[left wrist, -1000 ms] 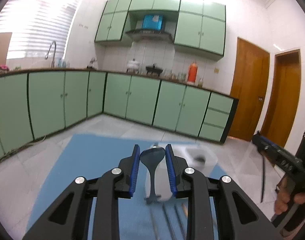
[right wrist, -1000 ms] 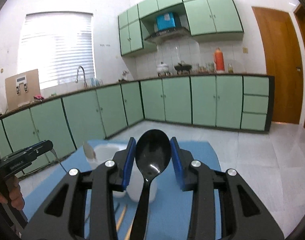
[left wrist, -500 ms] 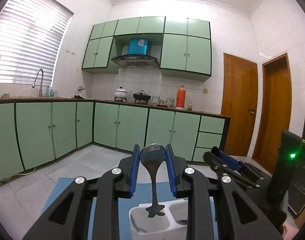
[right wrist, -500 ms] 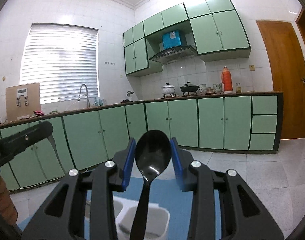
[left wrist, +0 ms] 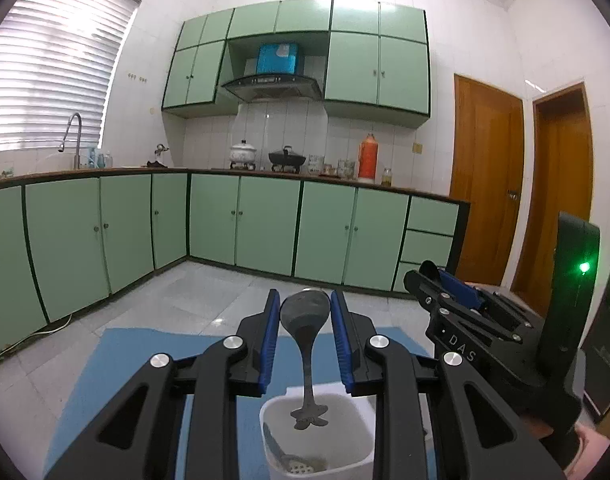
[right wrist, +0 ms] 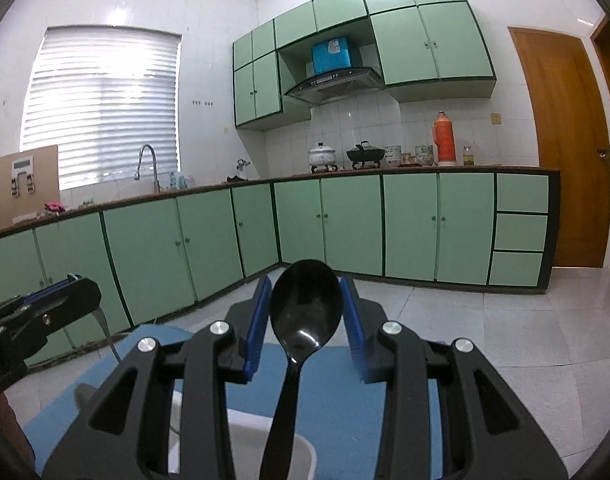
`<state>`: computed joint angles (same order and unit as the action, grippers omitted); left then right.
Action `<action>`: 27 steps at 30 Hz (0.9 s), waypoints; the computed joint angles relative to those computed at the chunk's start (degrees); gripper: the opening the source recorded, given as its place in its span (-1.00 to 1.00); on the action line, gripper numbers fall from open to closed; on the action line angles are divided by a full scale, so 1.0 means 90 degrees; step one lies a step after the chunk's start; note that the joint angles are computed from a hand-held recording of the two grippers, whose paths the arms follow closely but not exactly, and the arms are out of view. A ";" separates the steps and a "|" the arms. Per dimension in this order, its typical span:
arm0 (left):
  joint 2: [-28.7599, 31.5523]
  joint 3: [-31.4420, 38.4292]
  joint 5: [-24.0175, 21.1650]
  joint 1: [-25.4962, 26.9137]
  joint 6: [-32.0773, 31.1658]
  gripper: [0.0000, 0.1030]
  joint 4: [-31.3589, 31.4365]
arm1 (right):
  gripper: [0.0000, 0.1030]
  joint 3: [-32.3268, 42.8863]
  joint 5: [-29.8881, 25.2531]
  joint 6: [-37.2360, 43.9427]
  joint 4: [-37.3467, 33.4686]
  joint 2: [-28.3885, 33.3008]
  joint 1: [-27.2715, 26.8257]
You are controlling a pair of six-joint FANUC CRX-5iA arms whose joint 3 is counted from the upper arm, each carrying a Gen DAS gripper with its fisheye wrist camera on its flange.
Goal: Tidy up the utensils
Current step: 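Open both tools to drop the spoons into the holder cups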
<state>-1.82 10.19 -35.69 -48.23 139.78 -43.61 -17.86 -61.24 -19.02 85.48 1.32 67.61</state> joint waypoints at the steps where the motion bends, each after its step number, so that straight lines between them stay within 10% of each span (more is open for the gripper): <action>1: -0.0004 -0.0033 0.0004 0.0013 -0.0034 -0.50 0.0051 | -0.34 -0.0025 0.0015 0.0011 -0.0047 -0.0002 0.0023; 15: 0.0017 -0.0231 -0.0181 0.0171 -0.0496 -0.48 0.0716 | -0.23 -0.0383 0.0036 -0.0057 -0.0571 -0.0253 0.0553; 27: -0.0602 -0.0563 -0.0565 -0.0253 0.0454 0.26 -0.0155 | 0.45 -0.0552 -0.0833 -0.0416 -0.0821 -0.0578 0.1278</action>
